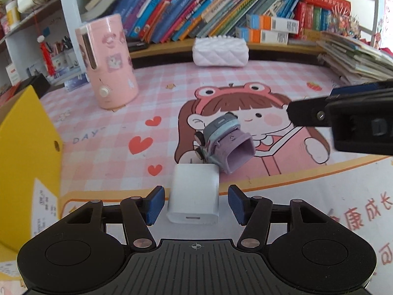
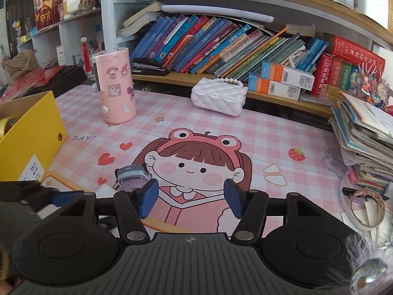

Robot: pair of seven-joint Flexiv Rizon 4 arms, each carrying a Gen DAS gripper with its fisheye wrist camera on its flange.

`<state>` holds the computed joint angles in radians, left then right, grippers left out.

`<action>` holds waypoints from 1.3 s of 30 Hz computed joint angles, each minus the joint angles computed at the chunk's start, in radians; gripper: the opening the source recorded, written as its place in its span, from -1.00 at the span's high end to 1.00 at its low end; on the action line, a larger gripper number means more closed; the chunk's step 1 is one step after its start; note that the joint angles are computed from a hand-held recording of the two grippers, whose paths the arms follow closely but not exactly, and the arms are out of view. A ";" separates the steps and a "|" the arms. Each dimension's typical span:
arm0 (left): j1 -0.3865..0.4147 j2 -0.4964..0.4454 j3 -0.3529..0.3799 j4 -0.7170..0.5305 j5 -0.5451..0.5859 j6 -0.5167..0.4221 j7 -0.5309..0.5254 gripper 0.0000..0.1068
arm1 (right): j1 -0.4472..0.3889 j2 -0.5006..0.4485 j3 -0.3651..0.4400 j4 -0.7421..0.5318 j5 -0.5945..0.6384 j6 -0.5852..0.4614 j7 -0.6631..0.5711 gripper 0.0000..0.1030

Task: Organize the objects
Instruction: 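Grasp the white charger with the left tool while the right tool grasps the grey-purple adapter, then lift the charger and adapter and carry them to the yellow box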

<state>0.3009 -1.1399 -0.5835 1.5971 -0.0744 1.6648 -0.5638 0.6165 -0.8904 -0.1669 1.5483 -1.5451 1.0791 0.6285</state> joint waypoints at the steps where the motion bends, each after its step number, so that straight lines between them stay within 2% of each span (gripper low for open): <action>1: -0.010 -0.003 0.009 -0.012 -0.006 -0.009 -0.003 -0.07 | -0.003 -0.001 -0.002 -0.003 -0.007 0.007 0.001 -0.11; 4: 0.003 -0.019 -0.015 -0.024 -0.018 -0.025 -0.006 0.00 | -0.016 -0.007 -0.004 -0.015 -0.027 0.036 0.008 -0.11; 5: 0.012 -0.021 -0.028 -0.026 -0.022 -0.042 0.000 0.21 | -0.021 -0.011 -0.003 -0.020 -0.030 0.045 0.010 -0.11; 7: 0.019 -0.019 -0.034 -0.021 -0.025 -0.047 0.012 0.23 | -0.029 -0.018 -0.005 -0.032 -0.036 0.063 0.014 -0.11; 10: 0.011 0.010 -0.006 0.001 -0.046 -0.041 -0.003 0.23 | -0.036 -0.032 -0.009 -0.057 -0.049 0.089 0.016 -0.14; 15: 0.106 0.054 -0.057 0.105 -0.019 -0.022 0.012 0.23 | -0.049 -0.079 -0.018 -0.130 -0.058 0.155 -0.005 -0.34; 17: 0.139 0.074 -0.066 0.143 -0.017 -0.020 0.004 0.23 | -0.051 -0.114 -0.017 -0.174 -0.011 0.177 -0.084 -0.39; 21: 0.197 0.112 -0.077 0.203 -0.026 -0.018 -0.029 0.23 | -0.036 -0.197 -0.004 -0.265 0.177 0.149 -0.338 -0.41; 23: 0.212 0.125 -0.073 0.222 -0.027 -0.006 -0.050 0.23 | -0.035 -0.231 -0.005 -0.301 0.243 0.145 -0.397 -0.39; 27: 0.239 0.142 -0.071 0.246 -0.020 0.009 -0.088 0.23 | -0.033 -0.280 0.000 -0.353 0.362 0.146 -0.480 -0.22; 29: 0.259 0.143 -0.083 0.257 -0.006 0.018 -0.099 0.23 | -0.027 -0.292 -0.004 -0.364 0.402 0.153 -0.507 0.03; 30: 0.269 0.143 -0.090 0.261 0.001 0.019 -0.103 0.23 | -0.022 -0.295 -0.014 -0.365 0.413 0.167 -0.508 0.23; 34: 0.319 0.138 -0.128 0.283 0.036 0.025 -0.108 0.23 | 0.033 -0.270 -0.078 -0.325 0.439 0.180 -0.480 0.23; 39: 0.402 0.127 -0.189 0.320 0.078 0.020 -0.090 0.23 | 0.140 -0.189 -0.180 -0.200 0.449 0.207 -0.370 0.23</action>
